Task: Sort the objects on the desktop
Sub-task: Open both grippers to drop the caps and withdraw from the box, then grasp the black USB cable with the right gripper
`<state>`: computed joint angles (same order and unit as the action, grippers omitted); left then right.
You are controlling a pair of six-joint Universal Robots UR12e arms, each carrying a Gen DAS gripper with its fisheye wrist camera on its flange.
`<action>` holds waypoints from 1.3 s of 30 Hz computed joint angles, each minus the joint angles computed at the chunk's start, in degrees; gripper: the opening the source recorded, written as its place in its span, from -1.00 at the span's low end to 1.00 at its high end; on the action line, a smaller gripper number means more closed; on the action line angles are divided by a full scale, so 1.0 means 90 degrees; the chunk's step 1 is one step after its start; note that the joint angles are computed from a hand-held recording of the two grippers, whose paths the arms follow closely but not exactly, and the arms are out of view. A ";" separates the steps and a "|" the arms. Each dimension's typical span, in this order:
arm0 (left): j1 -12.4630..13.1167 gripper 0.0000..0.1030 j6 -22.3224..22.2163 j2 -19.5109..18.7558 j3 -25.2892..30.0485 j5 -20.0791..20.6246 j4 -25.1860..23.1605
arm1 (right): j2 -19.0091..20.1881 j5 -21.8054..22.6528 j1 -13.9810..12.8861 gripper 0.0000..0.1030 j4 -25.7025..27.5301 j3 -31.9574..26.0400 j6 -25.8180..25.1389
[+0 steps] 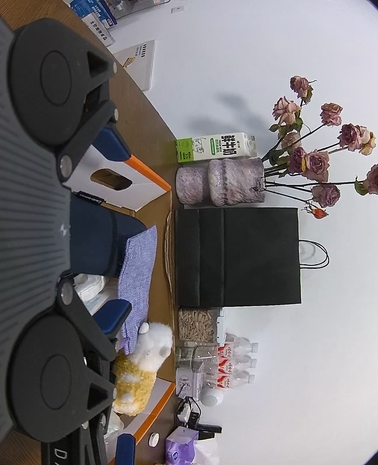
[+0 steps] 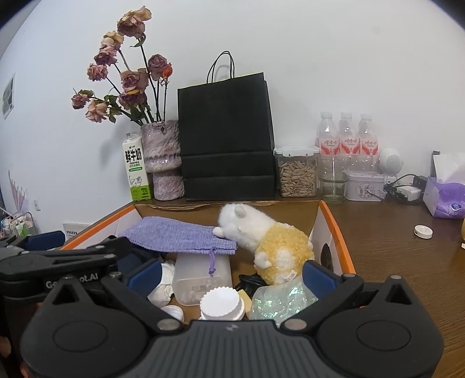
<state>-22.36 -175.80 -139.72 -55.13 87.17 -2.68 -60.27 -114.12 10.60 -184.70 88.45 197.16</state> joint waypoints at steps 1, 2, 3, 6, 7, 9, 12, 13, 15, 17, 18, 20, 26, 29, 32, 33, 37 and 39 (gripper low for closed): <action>0.0001 1.00 -0.0001 -0.0002 -0.0010 0.0000 0.0026 | 0.0001 0.0001 0.0002 1.00 -0.0010 0.0000 -0.0014; 0.0001 1.00 -0.0003 -0.0001 -0.0023 -0.0001 0.0062 | 0.0002 -0.0001 0.0005 1.00 -0.0028 0.0005 -0.0031; 0.0003 1.00 -0.0003 0.0001 -0.0040 -0.0003 0.0104 | 0.0002 -0.0004 0.0008 1.00 -0.0049 0.0012 -0.0051; -0.0001 1.00 0.0019 0.0007 -0.0093 0.0021 0.0197 | 0.0018 -0.0073 0.0031 1.00 -0.0093 0.0006 -0.0143; 0.0000 1.00 0.0037 0.0011 -0.0106 0.0024 0.0215 | 0.0024 -0.0109 0.0043 1.00 -0.0113 0.0010 -0.0185; 0.0000 1.00 0.0083 0.0023 -0.0154 0.0020 0.0292 | 0.0030 -0.0163 0.0063 1.00 -0.0166 0.0025 -0.0261; 0.0007 1.00 0.0185 0.0061 -0.0283 -0.0021 0.0481 | 0.0020 -0.0215 0.0099 1.00 -0.0261 0.0090 -0.0359; 0.0007 1.00 0.0217 0.0068 -0.0315 -0.0027 0.0547 | 0.0013 -0.0246 0.0115 1.00 -0.0291 0.0117 -0.0392; 0.0003 1.00 0.0311 0.0100 -0.0434 -0.0025 0.0756 | 0.0003 -0.0308 0.0147 1.00 -0.0365 0.0171 -0.0452; -0.0008 1.00 0.0408 0.0126 -0.0533 0.0022 0.0945 | -0.0005 -0.0394 0.0186 1.00 -0.0477 0.0229 -0.0506; -0.0015 1.00 0.0439 0.0137 -0.0579 0.0074 0.1035 | -0.0003 -0.0437 0.0203 1.00 -0.0547 0.0248 -0.0525; -0.0030 1.00 0.0462 0.0163 -0.0680 0.0225 0.1211 | -0.0021 -0.0497 0.0232 1.00 -0.0638 0.0305 -0.0550; 0.0021 1.00 0.0153 0.0321 -0.0971 0.0305 0.1316 | -0.0068 -0.0620 0.0322 1.00 -0.0807 0.0442 -0.0677; 0.0065 1.00 -0.0011 0.0419 -0.1128 0.0261 0.1312 | -0.0084 -0.0759 0.0381 1.00 -0.0812 0.0475 -0.0744; 0.0100 1.00 0.0013 0.0522 -0.1276 0.0196 0.1219 | -0.0155 -0.0750 0.0405 1.00 -0.0730 0.0555 -0.0620; 0.0111 1.00 0.0042 0.0561 -0.1337 0.0176 0.1211 | -0.0179 -0.0755 0.0415 1.00 -0.0695 0.0580 -0.0569; 0.0157 1.00 0.0164 0.0707 -0.1569 0.0076 0.1196 | -0.0264 -0.0755 0.0465 1.00 -0.0615 0.0686 -0.0472; 0.0182 1.00 0.0253 0.0780 -0.1674 0.0000 0.1133 | -0.0307 -0.0738 0.0488 1.00 -0.0546 0.0732 -0.0453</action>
